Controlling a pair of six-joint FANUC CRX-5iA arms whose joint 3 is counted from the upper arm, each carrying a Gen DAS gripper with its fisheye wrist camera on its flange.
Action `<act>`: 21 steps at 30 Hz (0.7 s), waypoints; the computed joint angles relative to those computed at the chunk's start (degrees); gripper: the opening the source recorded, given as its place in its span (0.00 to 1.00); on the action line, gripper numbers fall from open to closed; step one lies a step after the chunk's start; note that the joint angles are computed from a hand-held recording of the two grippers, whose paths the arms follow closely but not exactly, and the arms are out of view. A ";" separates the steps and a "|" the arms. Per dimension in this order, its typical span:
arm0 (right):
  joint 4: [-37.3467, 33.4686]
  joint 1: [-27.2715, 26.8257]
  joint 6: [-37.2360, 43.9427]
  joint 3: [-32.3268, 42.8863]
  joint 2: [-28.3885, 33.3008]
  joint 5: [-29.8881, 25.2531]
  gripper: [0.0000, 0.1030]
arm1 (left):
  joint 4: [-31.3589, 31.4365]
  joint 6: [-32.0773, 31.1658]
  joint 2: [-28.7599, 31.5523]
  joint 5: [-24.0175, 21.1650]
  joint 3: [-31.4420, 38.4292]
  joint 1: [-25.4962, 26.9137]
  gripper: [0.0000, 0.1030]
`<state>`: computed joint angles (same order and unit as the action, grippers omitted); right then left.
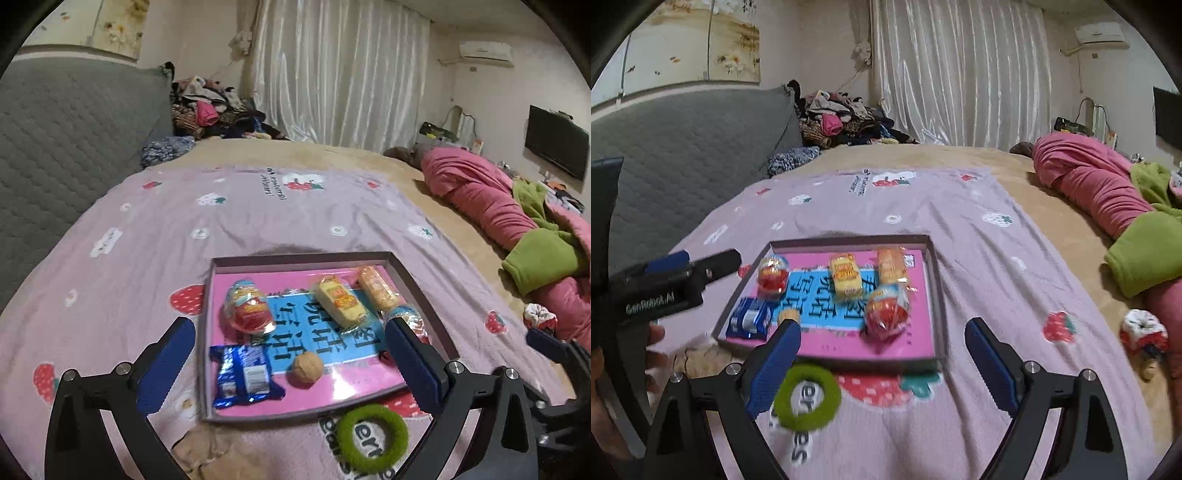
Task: Organize objects
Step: 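Withdraw both grippers from the tray and move toward the scrunchie and green ring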
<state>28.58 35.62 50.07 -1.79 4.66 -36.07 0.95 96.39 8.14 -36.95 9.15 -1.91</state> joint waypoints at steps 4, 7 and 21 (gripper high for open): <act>3.21 1.61 -1.54 -1.79 -3.08 -2.99 0.88 | -5.35 4.32 -3.35 -2.78 -1.07 -1.06 0.99; 4.70 3.44 -0.82 -2.61 -5.17 -5.68 0.88 | -6.37 5.76 -7.37 -3.13 -4.87 -1.52 0.99; 6.47 8.53 -5.13 -7.80 -14.19 -7.56 0.88 | -20.01 16.45 -20.86 -13.52 -6.78 -7.95 0.99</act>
